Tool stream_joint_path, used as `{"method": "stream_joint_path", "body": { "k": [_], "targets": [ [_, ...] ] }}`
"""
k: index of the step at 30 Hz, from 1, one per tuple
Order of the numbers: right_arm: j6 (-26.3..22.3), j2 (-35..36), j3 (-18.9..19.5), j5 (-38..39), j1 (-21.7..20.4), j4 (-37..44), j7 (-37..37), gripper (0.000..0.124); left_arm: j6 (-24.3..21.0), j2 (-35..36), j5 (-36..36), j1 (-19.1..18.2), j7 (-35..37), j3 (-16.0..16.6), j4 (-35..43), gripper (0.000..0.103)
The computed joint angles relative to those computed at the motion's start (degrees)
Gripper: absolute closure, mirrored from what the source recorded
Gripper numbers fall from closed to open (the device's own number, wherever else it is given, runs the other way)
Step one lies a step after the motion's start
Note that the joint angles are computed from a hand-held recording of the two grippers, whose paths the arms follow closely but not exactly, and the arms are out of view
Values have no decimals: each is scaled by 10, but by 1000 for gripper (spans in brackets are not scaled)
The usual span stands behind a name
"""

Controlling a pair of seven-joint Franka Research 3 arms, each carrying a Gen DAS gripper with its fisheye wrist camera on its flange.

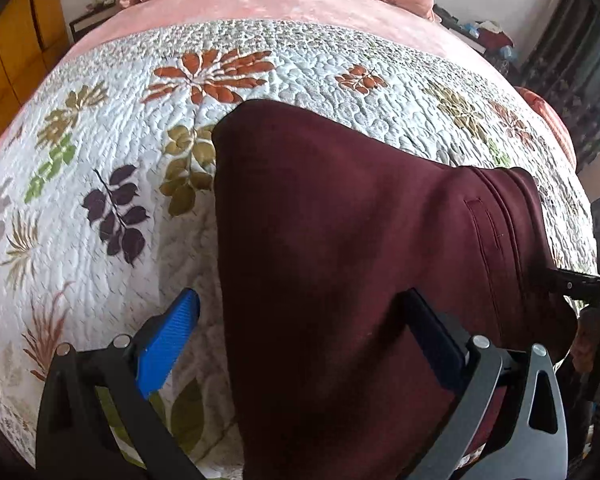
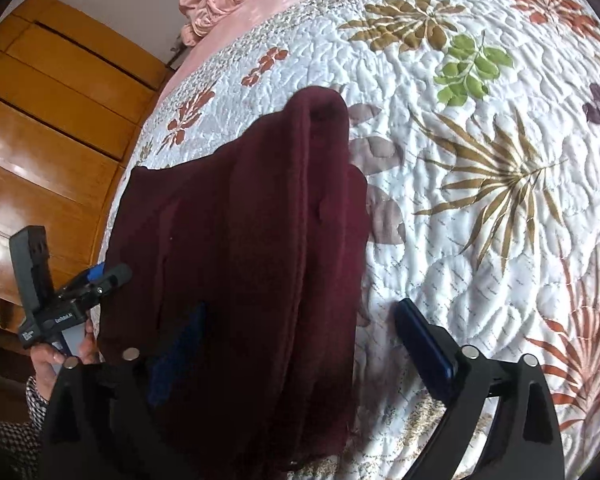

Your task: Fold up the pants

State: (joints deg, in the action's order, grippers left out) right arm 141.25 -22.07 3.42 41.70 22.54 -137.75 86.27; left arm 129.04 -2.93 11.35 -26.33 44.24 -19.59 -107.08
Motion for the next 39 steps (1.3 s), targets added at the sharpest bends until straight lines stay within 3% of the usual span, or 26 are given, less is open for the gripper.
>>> {"method": "stream_joint_path", "body": {
  "k": [6,11,15,20,24,25,26,28,31,35,39],
  "targets": [
    [13,24,0,10,5,15,-19,24,22,-3,-32,1,0,4,-19,2],
    [6,20,-4,21,8,16,-37,24,67,-34,-229,5,108,32,-74,2],
    [-3,10,-8,38,13,11,-67,24,84,-70,-398,-2,233,60,-130,3],
    [-19,18,-24,113,29,11,-121,25,77,-69,-463,0,287,65,-138,3],
    [-14,30,-14,130,23,16,-139,30,83,-49,-535,-2,335,64,-129,4],
    [-15,30,-13,133,21,17,-138,35,81,-41,-520,2,321,56,-121,5],
    [-16,29,-13,135,19,17,-135,39,77,-37,-504,4,315,51,-114,17],
    [-23,20,-18,143,14,11,-134,61,77,-35,-498,6,304,45,-108,26],
    [-35,8,-29,177,12,3,-153,76,80,-38,-491,10,282,41,-107,42],
    [-36,-4,-27,188,8,-1,-159,80,98,-49,-500,8,272,42,-115,56],
    [-40,-7,-24,175,2,-6,-159,76,99,-46,-483,5,270,41,-113,54]
  ]
}}
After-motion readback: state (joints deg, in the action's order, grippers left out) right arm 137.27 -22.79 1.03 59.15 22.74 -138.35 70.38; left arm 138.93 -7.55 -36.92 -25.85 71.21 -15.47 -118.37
